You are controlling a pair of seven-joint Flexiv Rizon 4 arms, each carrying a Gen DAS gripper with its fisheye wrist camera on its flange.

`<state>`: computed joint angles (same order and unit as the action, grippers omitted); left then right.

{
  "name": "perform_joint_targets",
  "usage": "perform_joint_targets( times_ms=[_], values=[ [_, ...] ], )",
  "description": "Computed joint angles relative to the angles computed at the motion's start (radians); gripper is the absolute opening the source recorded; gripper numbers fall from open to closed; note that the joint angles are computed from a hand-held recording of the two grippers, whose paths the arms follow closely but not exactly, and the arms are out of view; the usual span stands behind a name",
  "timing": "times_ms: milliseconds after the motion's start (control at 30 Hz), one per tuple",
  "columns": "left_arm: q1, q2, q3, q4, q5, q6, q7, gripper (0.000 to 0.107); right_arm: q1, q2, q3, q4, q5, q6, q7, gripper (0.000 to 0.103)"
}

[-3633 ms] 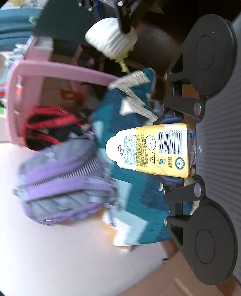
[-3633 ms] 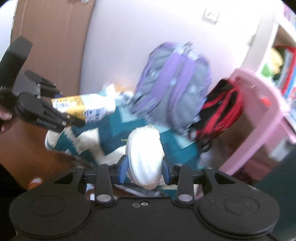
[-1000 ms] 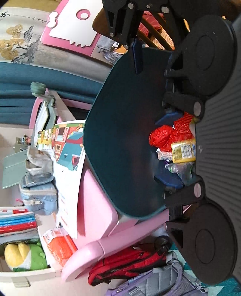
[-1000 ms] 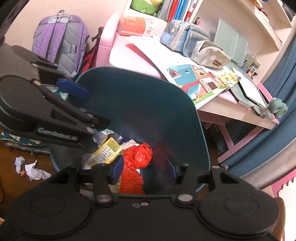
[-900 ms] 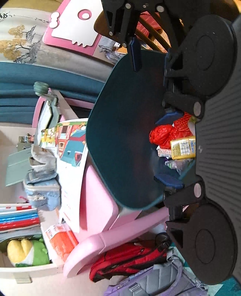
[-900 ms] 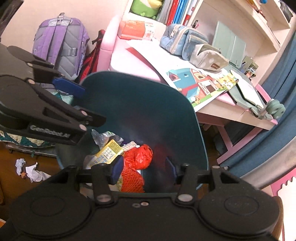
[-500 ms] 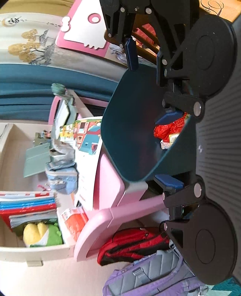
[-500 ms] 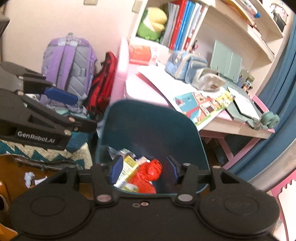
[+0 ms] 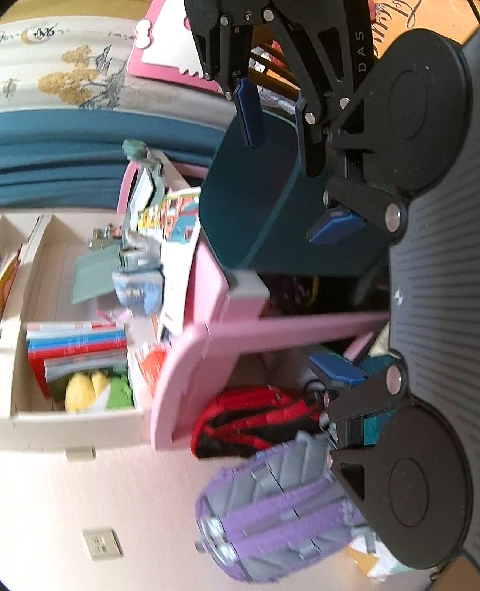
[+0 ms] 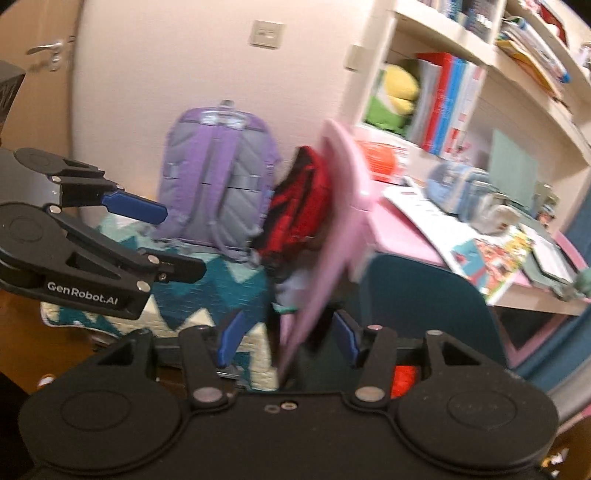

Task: Collect trash
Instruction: 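Move both open tools back down to the trash under the bench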

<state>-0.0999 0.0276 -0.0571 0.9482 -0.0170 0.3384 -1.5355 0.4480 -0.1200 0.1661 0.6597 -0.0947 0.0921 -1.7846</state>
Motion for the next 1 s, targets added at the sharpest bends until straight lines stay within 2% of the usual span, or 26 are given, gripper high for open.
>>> perform_joint_targets(
  times_ms=[167, 300, 400, 533, 900, 1000],
  values=[
    [0.025, 0.131, 0.058, 0.173, -0.021, 0.051, 0.014, 0.074, 0.028, 0.038, 0.039, 0.100, 0.033, 0.052, 0.043, 0.055],
    [0.060, 0.226, 0.095, 0.295, -0.037, 0.080, 0.029, 0.075, 0.044, 0.060, 0.065, 0.180, 0.080, 0.101, 0.066, 0.056],
    [0.089, 0.291, 0.116, 0.381, -0.036, 0.101, 0.046, 0.080, 0.059, 0.077, 0.083, 0.254, 0.095, 0.160, 0.093, 0.057],
    [0.123, 0.361, 0.149, 0.478, -0.050, 0.114, 0.072, 0.080, 0.086, 0.096, 0.108, 0.357, 0.080, 0.244, 0.111, 0.057],
    [0.202, 0.481, 0.245, 0.732, -0.105, 0.172, 0.136, 0.083, 0.158, 0.068, 0.143, 0.532, 0.034, 0.370, 0.194, 0.057],
    [0.224, 0.494, 0.273, 0.800, -0.127, 0.204, 0.156, 0.094, 0.173, 0.048, 0.145, 0.581, 0.008, 0.408, 0.209, 0.057]
  ],
)
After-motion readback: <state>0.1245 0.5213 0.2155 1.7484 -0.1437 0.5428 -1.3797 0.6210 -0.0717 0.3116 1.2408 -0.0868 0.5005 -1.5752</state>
